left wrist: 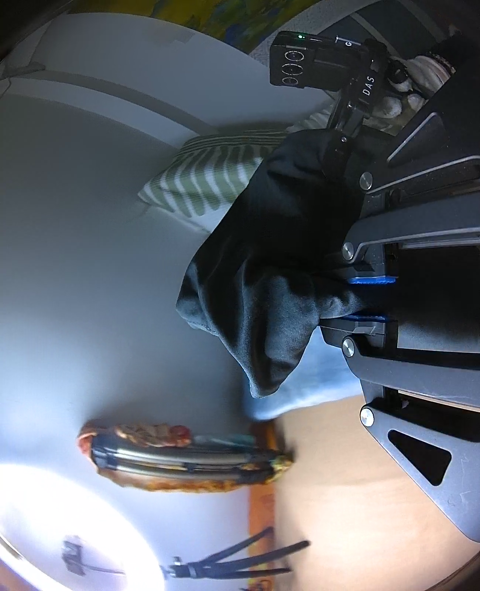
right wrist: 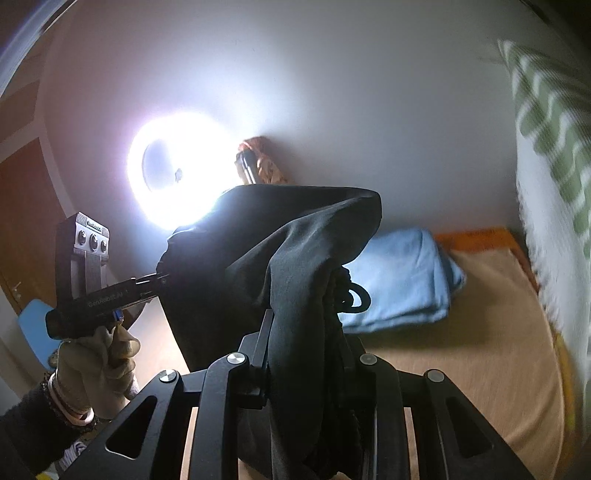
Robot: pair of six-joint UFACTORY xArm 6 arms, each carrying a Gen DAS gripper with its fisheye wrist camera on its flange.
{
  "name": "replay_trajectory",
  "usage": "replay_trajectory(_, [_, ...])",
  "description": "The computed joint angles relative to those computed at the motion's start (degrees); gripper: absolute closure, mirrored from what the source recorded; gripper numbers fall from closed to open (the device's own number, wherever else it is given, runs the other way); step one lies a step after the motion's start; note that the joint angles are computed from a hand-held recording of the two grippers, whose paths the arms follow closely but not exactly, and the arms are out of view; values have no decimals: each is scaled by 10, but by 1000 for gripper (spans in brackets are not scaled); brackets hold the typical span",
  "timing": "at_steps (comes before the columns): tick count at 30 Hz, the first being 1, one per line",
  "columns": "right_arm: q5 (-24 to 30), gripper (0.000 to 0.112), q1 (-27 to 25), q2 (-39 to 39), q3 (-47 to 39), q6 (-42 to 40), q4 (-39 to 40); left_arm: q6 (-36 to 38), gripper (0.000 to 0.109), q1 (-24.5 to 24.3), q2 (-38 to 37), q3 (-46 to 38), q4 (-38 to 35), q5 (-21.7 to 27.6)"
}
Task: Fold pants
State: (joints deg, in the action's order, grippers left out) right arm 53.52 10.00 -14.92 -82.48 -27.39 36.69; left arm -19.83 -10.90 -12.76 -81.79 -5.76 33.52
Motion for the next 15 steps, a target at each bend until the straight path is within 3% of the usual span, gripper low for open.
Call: replay_trajectory(15, [66, 88, -15, 302, -363, 37, -41, 52, 100, 42, 197, -222, -21, 23])
